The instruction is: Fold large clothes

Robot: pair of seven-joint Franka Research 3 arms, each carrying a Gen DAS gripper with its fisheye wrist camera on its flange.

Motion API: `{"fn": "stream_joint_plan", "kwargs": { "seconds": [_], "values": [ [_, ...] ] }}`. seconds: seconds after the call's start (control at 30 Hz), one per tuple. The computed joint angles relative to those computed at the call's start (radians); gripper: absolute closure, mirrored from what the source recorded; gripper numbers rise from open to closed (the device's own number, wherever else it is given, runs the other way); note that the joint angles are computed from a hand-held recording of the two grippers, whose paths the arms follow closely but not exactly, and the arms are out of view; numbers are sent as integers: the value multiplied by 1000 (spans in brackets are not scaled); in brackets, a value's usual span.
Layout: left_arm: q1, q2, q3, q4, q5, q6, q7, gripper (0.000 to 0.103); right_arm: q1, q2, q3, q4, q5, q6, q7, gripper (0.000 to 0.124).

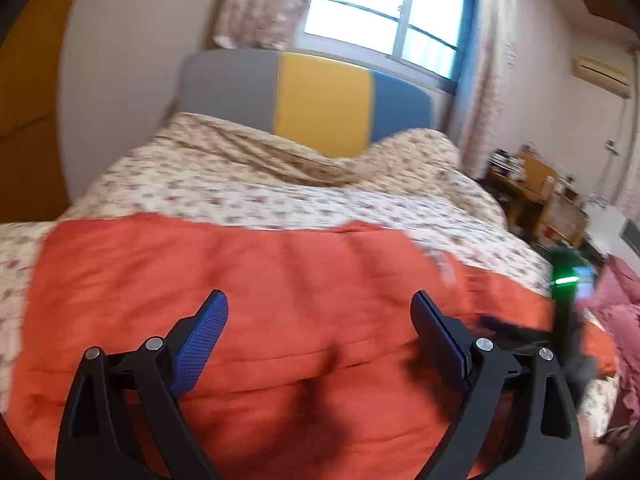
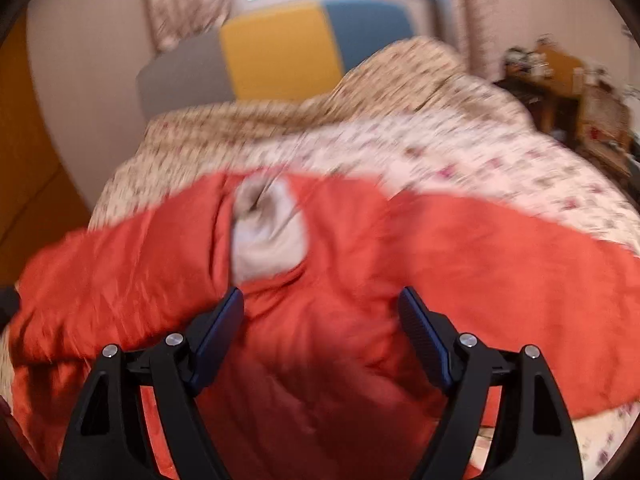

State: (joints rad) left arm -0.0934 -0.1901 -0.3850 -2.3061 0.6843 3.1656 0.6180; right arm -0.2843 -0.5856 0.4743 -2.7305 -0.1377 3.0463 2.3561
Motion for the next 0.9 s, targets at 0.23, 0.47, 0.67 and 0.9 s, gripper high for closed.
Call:
{"fn": "stream_joint_plan", "kwargs": {
  "seconds": [0.23, 0.47, 0.67, 0.9],
  "values": [
    [121, -28, 28, -16, 73, -181, -150, 11, 118, 168, -79, 167, -9, 78, -197, 53],
    [49, 30, 158, -11, -3, -211, -82, 10, 200, 454, -128, 359, -68, -1, -214, 68],
    [-68, 67, 266, -59, -413, -124, 228, 6, 130, 482, -84, 376, -383, -1, 33, 66],
    [-29, 37, 229, -92, -407, -104, 224, 5, 293, 284, -245, 215, -196, 65, -47, 49]
  ]
}}
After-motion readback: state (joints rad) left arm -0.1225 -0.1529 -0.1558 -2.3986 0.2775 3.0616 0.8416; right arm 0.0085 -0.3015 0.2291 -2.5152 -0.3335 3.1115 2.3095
